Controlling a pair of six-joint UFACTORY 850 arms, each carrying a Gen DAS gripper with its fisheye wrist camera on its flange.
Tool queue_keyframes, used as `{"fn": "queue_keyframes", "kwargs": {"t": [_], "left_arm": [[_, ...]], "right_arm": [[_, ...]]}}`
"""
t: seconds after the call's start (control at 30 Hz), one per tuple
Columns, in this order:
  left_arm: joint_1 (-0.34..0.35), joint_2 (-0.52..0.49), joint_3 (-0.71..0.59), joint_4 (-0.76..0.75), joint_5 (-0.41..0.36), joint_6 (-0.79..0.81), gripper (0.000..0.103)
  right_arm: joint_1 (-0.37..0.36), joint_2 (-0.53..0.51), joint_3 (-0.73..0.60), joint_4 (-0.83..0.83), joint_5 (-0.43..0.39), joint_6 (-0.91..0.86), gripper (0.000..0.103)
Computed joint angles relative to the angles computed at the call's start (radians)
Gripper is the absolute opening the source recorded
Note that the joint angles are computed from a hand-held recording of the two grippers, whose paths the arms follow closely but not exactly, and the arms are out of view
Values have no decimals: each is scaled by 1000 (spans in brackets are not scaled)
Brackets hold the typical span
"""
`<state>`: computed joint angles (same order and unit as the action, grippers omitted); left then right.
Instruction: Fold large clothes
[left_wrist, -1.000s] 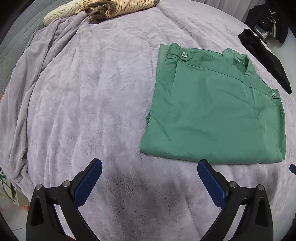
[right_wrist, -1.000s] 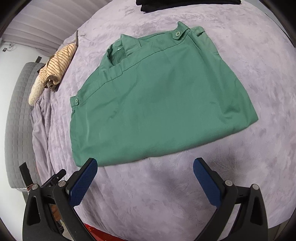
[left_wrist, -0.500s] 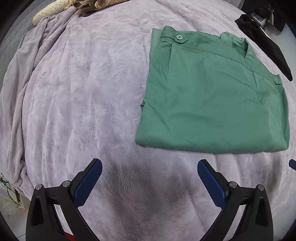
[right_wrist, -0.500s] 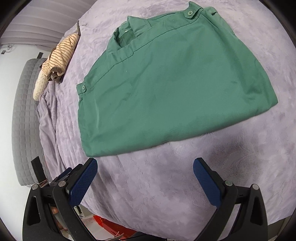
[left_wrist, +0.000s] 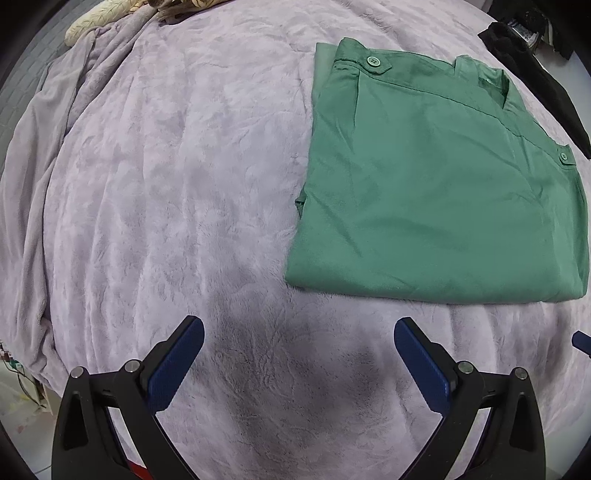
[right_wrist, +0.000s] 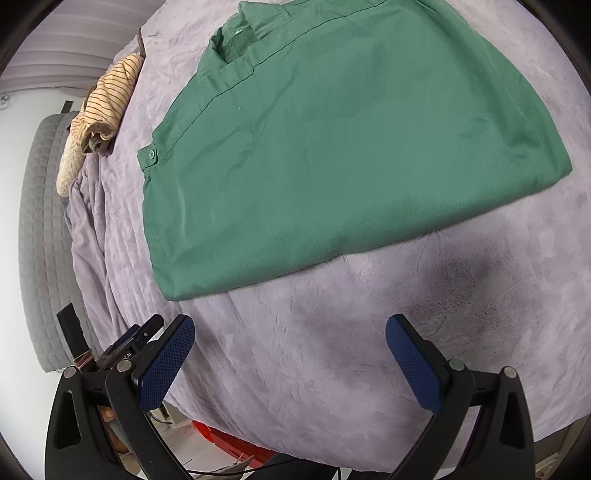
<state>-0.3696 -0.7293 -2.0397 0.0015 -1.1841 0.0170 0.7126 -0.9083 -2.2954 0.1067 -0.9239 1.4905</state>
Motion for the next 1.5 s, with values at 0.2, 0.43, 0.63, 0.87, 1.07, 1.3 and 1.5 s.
{"fn": "queue_keyframes", "kwargs": {"t": [0.2,0.43,0.63,0.87,1.07,1.3,1.5], "left_arm": [[6,-16,-11,2,0,2,103],[24,-53,-42,-4,19,3,103],[44,-109,-91,17,31,-39,103],[63,-134,-88,30,47,-52,103],[73,-138,-68,28,67,-30,103],[71,-103,8,16,121,-2,103],[116,-143,-53,-199,109,103,103]], "right_arm": [[0,-39,-40,29,-6,-11,103],[1,-82,-80,58,10,-27,103],[8,-125,-127,63,46,-47,103],[17,-147,-118,68,178,-52,103],[25,-173,-88,118,362,-40,103],[31,-243,-166,139,428,-33,103],[32,-238,-123,93,560,35,103]]}}
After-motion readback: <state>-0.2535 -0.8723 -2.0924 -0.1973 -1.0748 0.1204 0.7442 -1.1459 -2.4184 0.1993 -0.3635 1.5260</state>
